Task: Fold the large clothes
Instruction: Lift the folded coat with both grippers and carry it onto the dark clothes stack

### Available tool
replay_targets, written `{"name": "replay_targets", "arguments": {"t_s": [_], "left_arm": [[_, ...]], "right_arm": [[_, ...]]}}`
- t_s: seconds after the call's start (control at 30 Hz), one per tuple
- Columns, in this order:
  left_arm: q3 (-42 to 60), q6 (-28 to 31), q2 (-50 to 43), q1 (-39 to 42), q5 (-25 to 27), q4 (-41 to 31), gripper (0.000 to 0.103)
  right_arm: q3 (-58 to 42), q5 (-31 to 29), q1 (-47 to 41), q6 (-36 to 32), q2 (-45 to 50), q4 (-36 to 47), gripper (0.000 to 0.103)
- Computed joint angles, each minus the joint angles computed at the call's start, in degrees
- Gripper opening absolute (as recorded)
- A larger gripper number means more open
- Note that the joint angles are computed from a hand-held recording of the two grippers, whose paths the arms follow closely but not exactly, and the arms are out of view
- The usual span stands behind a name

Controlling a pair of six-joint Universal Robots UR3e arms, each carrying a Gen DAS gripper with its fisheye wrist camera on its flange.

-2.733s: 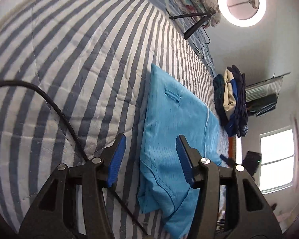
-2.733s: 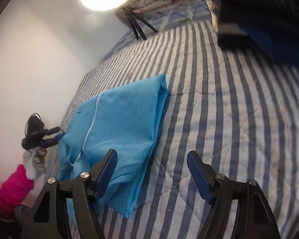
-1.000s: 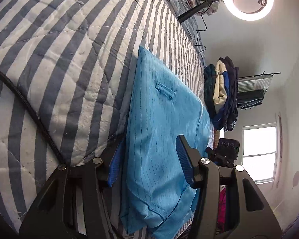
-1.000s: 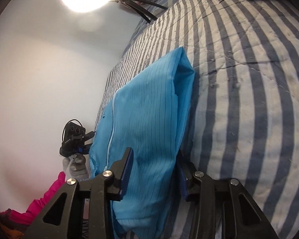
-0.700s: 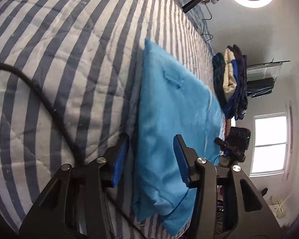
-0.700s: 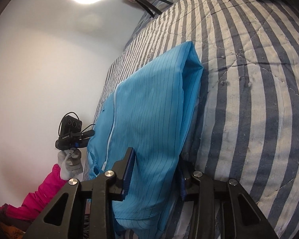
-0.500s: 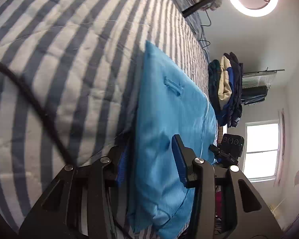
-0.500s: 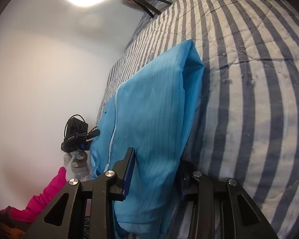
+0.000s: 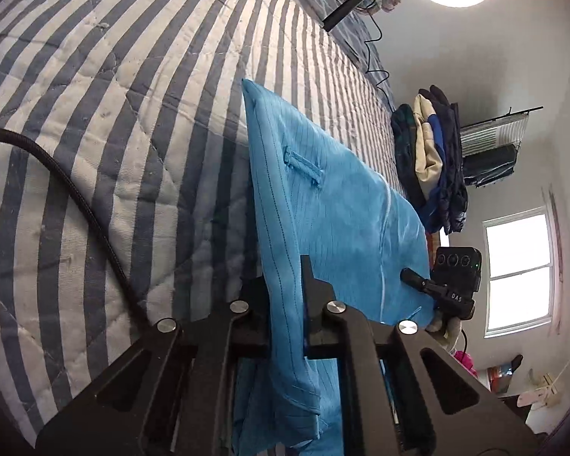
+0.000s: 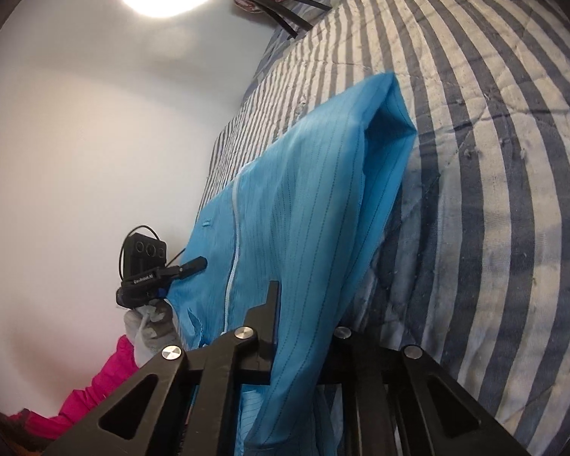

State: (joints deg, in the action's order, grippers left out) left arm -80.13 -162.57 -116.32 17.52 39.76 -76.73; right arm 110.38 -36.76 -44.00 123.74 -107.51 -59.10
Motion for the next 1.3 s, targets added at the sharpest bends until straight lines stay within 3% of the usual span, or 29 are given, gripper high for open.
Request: {"name": "replay_targets", "arguments": {"t_s": [0.07, 0.13, 0.2, 0.27, 0.33, 0.43, 0.53, 0.77, 0.9, 1.07, 1.3], "left_arm": [[0.58, 0.03, -0.36, -0.11, 0.57, -0.56, 0.010], [0.85, -1.12, -1.68, -0.15, 0.75, -0.68, 0.022], [-0.71, -2.36, -1.99, -0.35, 1.23, 2.19, 0.024], [-1.55, -2.86, -1.51, -0.69, 1.62, 4.21, 0.022], [-2.52, -3.29, -0.09, -1.68, 3.12, 6.53, 0.012], [-4.26, -4.57, 3.02, -3.39, 6.35, 10.58, 0.006], [-6.03, -5.11, 6.71, -4.65, 9.05, 13.17, 0.005], [-8.22, -5.17, 14.15, -7.93, 13.58, 14.80, 0.004], [-8.08, -6.24, 17.24, -10.19, 14.94, 14.89, 0.004], [-6.37, -7.85, 20.01, -12.08, 15.30, 13.46, 0.004], [-0.21, -11.00, 20.26, -16.65, 15.65, 12.38, 0.004]], "right_arm": [[-0.64, -0.82, 1.08, 0.72, -0.55, -0.95, 0.008], [0.25, -1.22, 2.01, 3.41, -1.02, -3.97, 0.024], [1.06, -1.66, 2.78, 5.94, 0.04, -5.73, 0.036], [2.37, -1.38, 2.19, 6.41, -0.27, -6.60, 0.027], [2.55, -1.47, 2.48, 7.38, -1.09, -7.70, 0.013], [1.79, -1.89, 4.71, 11.26, -3.41, -10.96, 0.006], [0.32, -3.70, 8.99, 18.65, -6.28, -17.41, 0.004], [-6.65, -14.37, 21.94, 34.11, -7.45, -31.45, 0.003], [-12.71, -21.15, 28.41, 39.77, -6.49, -34.26, 0.003], [-17.61, -24.30, 27.73, 38.13, -8.12, -30.43, 0.003], [-24.80, -20.38, 11.69, 21.47, -16.28, -11.82, 0.003]]}}
